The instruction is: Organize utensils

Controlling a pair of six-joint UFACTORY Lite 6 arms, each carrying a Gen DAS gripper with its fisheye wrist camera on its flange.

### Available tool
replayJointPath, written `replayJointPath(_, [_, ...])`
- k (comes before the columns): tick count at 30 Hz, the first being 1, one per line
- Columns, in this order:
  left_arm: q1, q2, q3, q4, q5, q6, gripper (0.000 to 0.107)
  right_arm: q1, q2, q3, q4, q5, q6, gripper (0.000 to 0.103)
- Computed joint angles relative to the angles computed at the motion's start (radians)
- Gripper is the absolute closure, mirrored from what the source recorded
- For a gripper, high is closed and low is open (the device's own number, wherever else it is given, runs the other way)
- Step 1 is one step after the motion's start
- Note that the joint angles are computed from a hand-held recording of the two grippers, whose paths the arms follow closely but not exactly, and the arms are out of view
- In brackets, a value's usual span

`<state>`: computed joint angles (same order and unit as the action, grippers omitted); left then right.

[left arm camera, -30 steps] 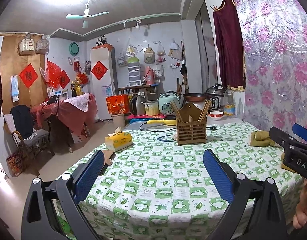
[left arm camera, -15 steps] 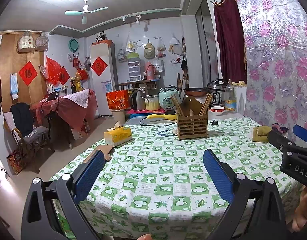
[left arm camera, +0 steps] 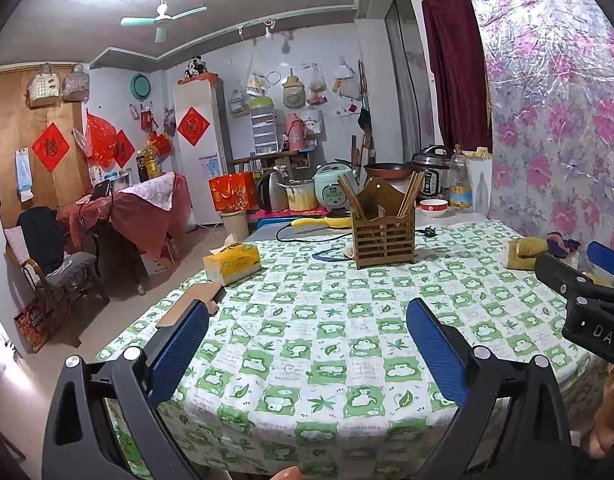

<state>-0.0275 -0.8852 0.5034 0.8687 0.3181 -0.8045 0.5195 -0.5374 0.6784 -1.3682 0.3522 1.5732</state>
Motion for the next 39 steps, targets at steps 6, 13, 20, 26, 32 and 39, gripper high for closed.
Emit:
replayJointPath(6, [0.020, 0.185, 0.076, 0.253, -0.066, -0.244, 0.010, -0.041, 0.135, 0.076, -0.102, -0.041, 0.087, 0.015])
replayJointPath(13, [0.065, 0.599, 0.341, 0.623, -0.148, -0.612, 0.010, -0.140, 0.451, 0.323, -0.242, -0.130, 0.206, 0.015])
replayJointPath(20, [0.081, 1.023, 0.702, 0.683, -0.169, -0.661, 0.010, -0.195, 0.825, 0.713, -0.050, -0.151, -0.016, 0.015])
replayJointPath(26, [0.106, 1.310, 1.032, 0.241, -0.173, -0.232, 0.010, -0.224, 1.105, 1.081, 0.342, -0.139, -0.428, 0.015])
replayJointPath(32, [0.111, 1.528, 1.318, -0.049, -0.148, 0.045, 0.010, -0.238, 1.339, 1.408, 0.675, -0.118, -0.765, 0.015])
replayJointPath(39, [0.097, 1.750, 1.603, -0.346, -0.022, 0.349, 0.010, -0.255, 1.436, 1.490, 0.693, -0.111, -0.793, 0.015])
